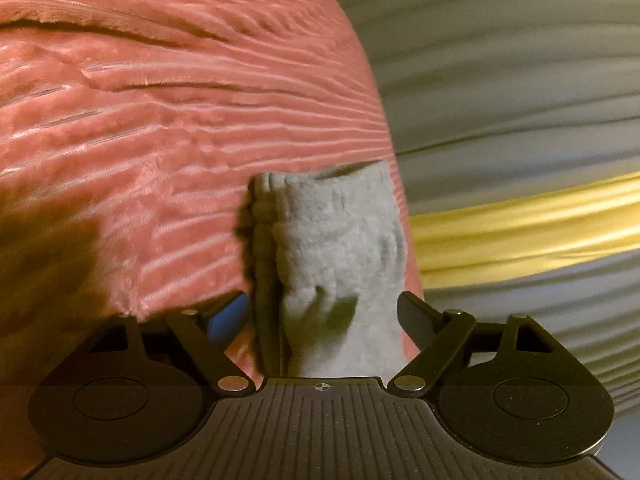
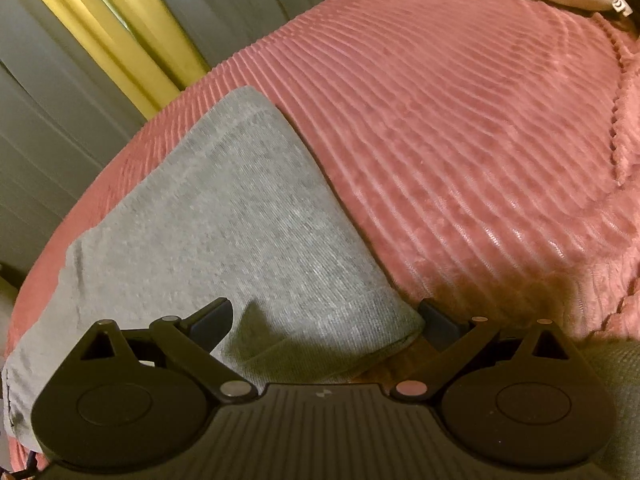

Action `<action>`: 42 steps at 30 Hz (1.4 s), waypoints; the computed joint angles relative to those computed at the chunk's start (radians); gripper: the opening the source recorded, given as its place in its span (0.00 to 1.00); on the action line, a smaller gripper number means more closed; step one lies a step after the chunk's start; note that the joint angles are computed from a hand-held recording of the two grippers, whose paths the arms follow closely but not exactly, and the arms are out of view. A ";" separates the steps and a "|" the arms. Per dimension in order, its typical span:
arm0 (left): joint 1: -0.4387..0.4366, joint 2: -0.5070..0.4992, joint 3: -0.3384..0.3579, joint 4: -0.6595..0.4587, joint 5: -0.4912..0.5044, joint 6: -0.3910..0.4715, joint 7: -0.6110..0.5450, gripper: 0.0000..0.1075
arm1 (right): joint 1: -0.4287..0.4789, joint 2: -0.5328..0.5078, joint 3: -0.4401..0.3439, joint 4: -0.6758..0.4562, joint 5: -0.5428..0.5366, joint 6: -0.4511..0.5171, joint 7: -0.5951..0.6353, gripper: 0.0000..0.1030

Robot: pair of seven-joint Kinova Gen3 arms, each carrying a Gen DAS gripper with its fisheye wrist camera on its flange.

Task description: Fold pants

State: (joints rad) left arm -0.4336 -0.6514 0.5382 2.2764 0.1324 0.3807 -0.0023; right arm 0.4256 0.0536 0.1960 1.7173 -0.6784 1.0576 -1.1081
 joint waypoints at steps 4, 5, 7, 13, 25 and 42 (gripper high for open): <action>0.012 0.039 -0.018 0.001 -0.016 -0.024 -0.024 0.79 | -0.009 -0.001 -0.005 0.002 0.017 -0.012 0.000 0.96; 0.028 0.042 -0.032 0.012 -0.012 -0.047 -0.027 0.76 | -0.011 0.000 -0.006 0.003 0.020 -0.015 0.000 0.96; 0.025 0.052 -0.034 0.041 0.009 -0.107 -0.014 0.75 | -0.018 -0.001 -0.010 0.005 0.032 -0.026 -0.006 0.96; -0.023 0.099 -0.013 0.067 0.050 -0.174 -0.012 0.64 | -0.023 -0.003 -0.009 0.008 0.037 -0.034 -0.009 0.96; -0.072 0.093 0.064 -0.147 -0.142 0.101 -0.018 0.34 | -0.003 -0.004 0.004 0.013 -0.014 -0.021 0.024 0.96; -0.368 0.054 0.506 -0.696 -0.329 0.348 -0.298 0.31 | 0.071 0.017 0.048 0.040 -0.208 0.030 0.124 0.96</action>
State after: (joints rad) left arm -0.8020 -0.5970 1.0441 1.5804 -0.1970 0.7290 -0.3006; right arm 0.4966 0.0708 0.2442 1.7574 -0.8865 1.0874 -0.9839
